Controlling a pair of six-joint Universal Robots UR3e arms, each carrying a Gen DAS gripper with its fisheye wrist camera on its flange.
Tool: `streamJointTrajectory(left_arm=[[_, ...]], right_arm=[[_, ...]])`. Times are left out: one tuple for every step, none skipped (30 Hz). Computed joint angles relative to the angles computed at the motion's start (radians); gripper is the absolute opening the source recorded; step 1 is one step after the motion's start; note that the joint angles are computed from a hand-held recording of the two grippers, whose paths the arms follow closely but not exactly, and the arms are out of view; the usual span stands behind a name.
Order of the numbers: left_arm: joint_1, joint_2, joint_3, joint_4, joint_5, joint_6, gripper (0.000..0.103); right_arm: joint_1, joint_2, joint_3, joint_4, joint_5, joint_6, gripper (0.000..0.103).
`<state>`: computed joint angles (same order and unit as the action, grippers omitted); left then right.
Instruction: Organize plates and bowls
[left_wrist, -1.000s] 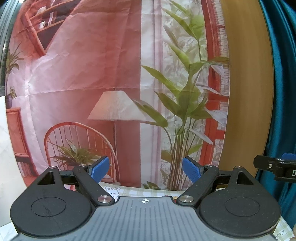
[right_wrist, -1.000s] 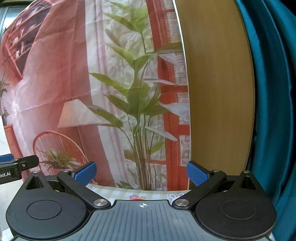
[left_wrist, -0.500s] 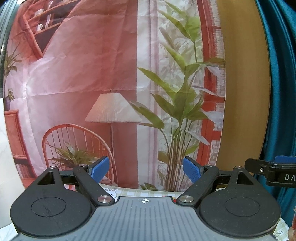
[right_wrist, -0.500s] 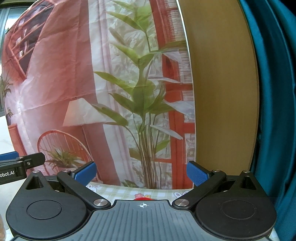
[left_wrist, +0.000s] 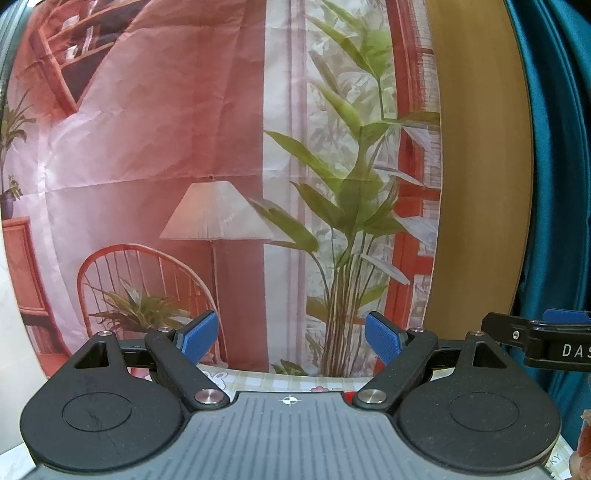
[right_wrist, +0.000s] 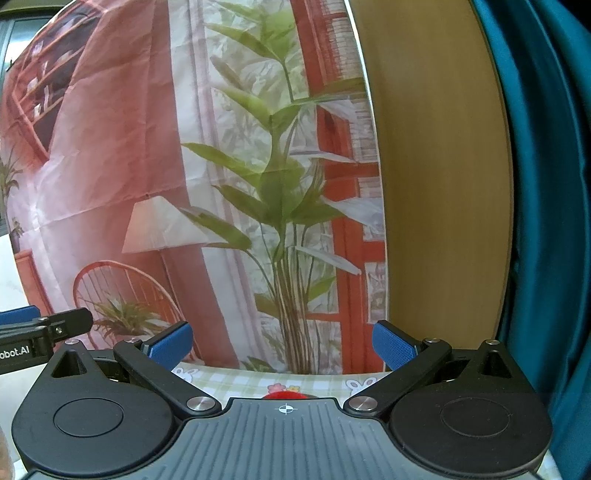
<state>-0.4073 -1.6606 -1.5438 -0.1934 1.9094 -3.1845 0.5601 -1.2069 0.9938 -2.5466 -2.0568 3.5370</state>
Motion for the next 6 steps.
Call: streamJointTrajectory(left_arm=[[0.000,-0.001,0.000,-0.001,-0.001,-0.001,0.088],[0.000,-0.002,0.000,0.000,-0.002,-0.001,0.088],[0.001,-0.004,0.000,0.001,-0.005,0.001,0.088],[0.000,-0.004,-0.001,0.005,-0.006,0.002,0.088],[0.002,-0.004,-0.003,0.006,-0.010,0.003,0.088],[0.002,-0.004,-0.002,0.004,-0.012,0.003,0.088]], right_arm=[[0.001,0.001,-0.002,0.002,-0.001,0.001,0.103],[0.001,0.001,-0.003,0.004,-0.002,0.002,0.103],[0.002,0.002,-0.003,0.004,-0.003,0.003,0.103],[0.003,0.001,-0.003,0.005,-0.003,0.005,0.103],[0.004,0.001,-0.003,0.006,-0.004,0.007,0.103],[0.004,0.001,-0.003,0.006,-0.004,0.007,0.103]])
